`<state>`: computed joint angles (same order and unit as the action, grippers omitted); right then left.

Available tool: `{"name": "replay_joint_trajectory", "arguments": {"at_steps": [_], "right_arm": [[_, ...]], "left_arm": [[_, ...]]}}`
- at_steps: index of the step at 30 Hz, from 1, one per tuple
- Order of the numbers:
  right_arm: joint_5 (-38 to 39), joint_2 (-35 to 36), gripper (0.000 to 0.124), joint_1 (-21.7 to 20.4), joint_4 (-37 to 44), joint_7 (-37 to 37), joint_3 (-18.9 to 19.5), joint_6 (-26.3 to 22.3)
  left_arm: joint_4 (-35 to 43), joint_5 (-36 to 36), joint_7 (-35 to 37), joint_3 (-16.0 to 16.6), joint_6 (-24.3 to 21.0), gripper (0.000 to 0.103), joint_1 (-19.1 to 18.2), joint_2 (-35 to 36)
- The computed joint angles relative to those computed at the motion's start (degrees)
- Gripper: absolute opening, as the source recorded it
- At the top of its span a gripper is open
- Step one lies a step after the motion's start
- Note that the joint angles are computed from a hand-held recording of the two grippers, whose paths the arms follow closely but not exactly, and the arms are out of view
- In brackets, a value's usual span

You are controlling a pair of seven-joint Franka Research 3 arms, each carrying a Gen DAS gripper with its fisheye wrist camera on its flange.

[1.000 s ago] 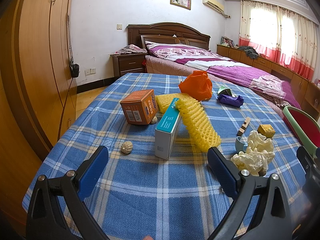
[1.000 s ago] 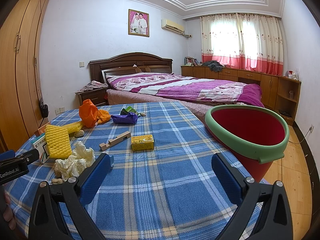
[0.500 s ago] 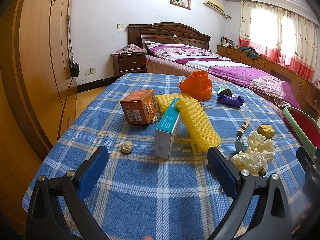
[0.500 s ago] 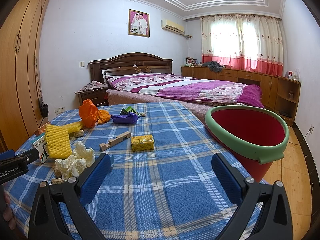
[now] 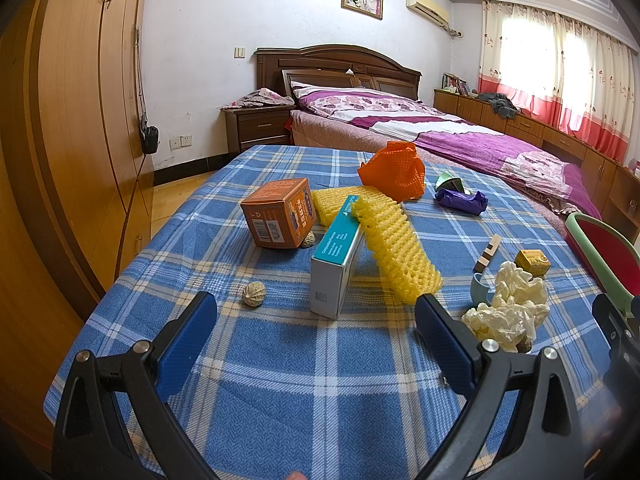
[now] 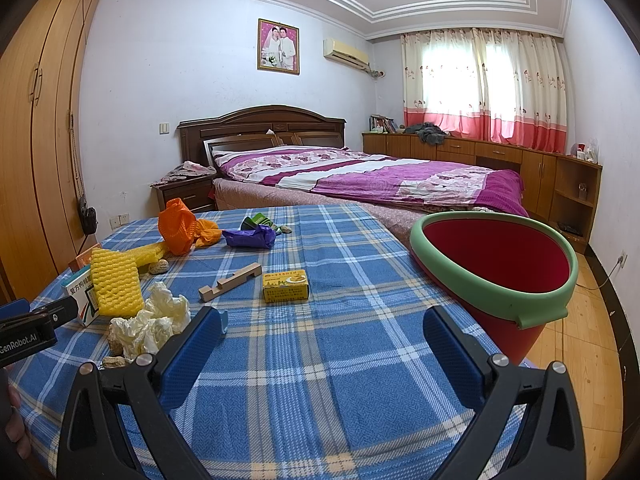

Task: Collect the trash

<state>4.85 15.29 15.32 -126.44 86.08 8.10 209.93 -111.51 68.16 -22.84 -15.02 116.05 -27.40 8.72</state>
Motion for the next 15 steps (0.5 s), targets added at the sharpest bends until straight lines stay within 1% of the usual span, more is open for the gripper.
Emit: {"name": "replay_joint_trajectory", "arguments": {"at_steps": [8, 11, 13, 15], "right_arm": [[0.05, -0.54, 0.103, 0.01, -0.3, 0.36, 0.08, -0.98], [-2.98, -0.75, 0.103, -2.05, 0.4, 2.46, 1.08, -3.99], [-6.77, -0.88, 0.103, -4.96, 1.3, 5.72, 3.03, -7.05], [-9.38, -0.9, 0.103, -7.32, 2.03, 8.15, 4.62, -8.85]], "left_arm": [[-0.03, -0.53, 0.37, 0.04, 0.52, 0.099, 0.16, -0.1], [-0.3, -1.23, 0.7, -0.1, 1.0, 0.099, 0.1, -0.09], [0.13, -1.31, 1.77, 0.14, 1.62, 0.099, 0.44, 0.2], [0.37, -1.66, 3.56, 0.39, 1.59, 0.099, 0.71, 0.01]]}}
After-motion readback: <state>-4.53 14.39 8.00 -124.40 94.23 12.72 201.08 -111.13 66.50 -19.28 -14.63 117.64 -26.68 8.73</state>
